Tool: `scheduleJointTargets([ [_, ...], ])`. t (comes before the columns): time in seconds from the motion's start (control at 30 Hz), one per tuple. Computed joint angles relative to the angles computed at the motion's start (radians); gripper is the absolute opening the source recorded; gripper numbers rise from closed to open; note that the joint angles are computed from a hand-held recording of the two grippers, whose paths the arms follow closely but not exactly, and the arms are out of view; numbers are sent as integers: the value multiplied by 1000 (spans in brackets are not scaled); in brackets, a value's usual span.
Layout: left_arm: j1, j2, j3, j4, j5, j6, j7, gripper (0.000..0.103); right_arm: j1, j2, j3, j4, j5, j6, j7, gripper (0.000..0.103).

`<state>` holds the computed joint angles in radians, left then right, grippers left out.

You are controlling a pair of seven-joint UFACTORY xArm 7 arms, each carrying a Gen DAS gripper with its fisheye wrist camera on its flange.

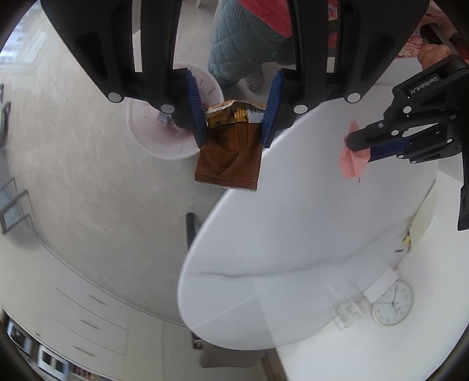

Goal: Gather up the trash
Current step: 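Carry both items over the bin and open the left gripper to drop the pink paper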

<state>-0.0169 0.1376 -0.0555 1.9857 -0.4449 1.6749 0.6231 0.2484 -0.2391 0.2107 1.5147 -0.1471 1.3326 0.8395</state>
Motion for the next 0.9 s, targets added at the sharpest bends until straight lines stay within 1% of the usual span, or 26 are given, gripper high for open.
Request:
scheduleJointTargets([
  [0.07, -12, -34, -8, -40, 2, -9, 15, 21, -4, -41, -3, -39, 4, 2, 16, 38],
  [0.2, -52, -62, -23, -76, 27, -17, 27, 21, -19, -91, -7, -95, 17, -6, 29, 39],
  [0.43, -141, -126, -53, -188, 64, -60, 42, 21, -56, -177, -22, -176, 31, 4, -4, 39],
  [0.53, -179, -127, -67, -223, 84, -66, 27, 21, -74, -231, -33, -228, 48, 7, -9, 39],
  [0.63, -215, -137, -82, -271, 109, -101, 32, 21, -94, -274, -42, -268, 58, 19, -21, 39],
  [0.77, -253, -122, -96, -272, 139, -103, 11, 25, -118, -316, -45, -313, 71, 23, -20, 39],
  [0.8, -256, -122, -95, -269, 133, -102, 4, 27, -123, -331, -47, -328, 74, 23, -19, 39],
  [0.83, -259, -122, -95, -264, 134, -98, -1, 38, -128, -339, -46, -335, 77, 22, -16, 39],
  [0.87, -263, -127, -95, -265, 141, -103, -11, 51, -132, -347, -47, -344, 81, 21, -14, 39],
  [0.9, -258, -136, -87, -269, 137, -105, -4, 55, -136, -352, -46, -350, 84, 19, -12, 39],
])
